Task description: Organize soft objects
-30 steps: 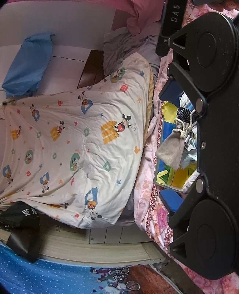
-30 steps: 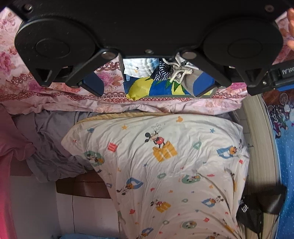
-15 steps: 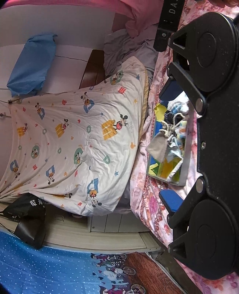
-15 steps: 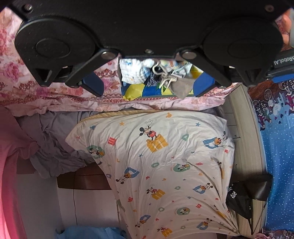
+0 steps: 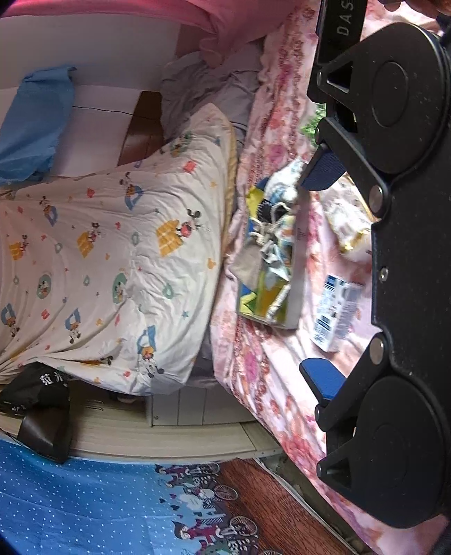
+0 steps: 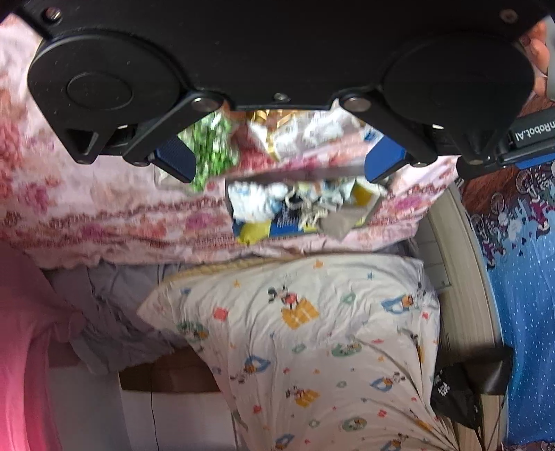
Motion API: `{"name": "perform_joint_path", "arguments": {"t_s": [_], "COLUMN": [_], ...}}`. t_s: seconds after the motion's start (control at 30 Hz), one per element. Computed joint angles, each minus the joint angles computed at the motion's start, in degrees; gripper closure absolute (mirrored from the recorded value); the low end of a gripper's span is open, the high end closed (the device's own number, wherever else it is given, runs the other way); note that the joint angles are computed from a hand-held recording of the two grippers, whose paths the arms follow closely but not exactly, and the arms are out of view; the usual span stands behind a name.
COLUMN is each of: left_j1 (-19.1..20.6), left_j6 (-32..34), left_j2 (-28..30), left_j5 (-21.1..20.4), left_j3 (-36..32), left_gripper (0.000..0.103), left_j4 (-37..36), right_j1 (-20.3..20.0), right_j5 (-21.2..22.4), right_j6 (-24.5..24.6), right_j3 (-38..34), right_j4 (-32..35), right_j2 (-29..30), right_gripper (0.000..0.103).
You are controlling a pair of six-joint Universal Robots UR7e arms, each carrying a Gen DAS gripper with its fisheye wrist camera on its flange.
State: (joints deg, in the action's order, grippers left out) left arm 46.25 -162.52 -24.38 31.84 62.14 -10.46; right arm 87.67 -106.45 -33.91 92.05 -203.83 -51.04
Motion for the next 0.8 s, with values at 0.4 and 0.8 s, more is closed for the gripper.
{"name": "perform_joint_path", "arguments": {"t_s": [0.4,0.8], "left_j1": [0.4,1.2], "left_j6": [-2.1,-2.8], "left_j2": [-0.9,0.7], "left_j5": [-4.4,-5.4], "left_j3": [4.1,3.2], "left_gripper": [0.001,0.001], "left_j4": [-1.5,-0.4], "right_j1": [-0.9,-1.4], "right_j5": [-2.1,-1.8], "right_j6": [-1.1,-1.6], "right_j3": [6.7,4.0], "right_j4": [-5.5,-4.8], "right_j2": [0.3,2.8], "right_gripper": [0.001,0.001]}}
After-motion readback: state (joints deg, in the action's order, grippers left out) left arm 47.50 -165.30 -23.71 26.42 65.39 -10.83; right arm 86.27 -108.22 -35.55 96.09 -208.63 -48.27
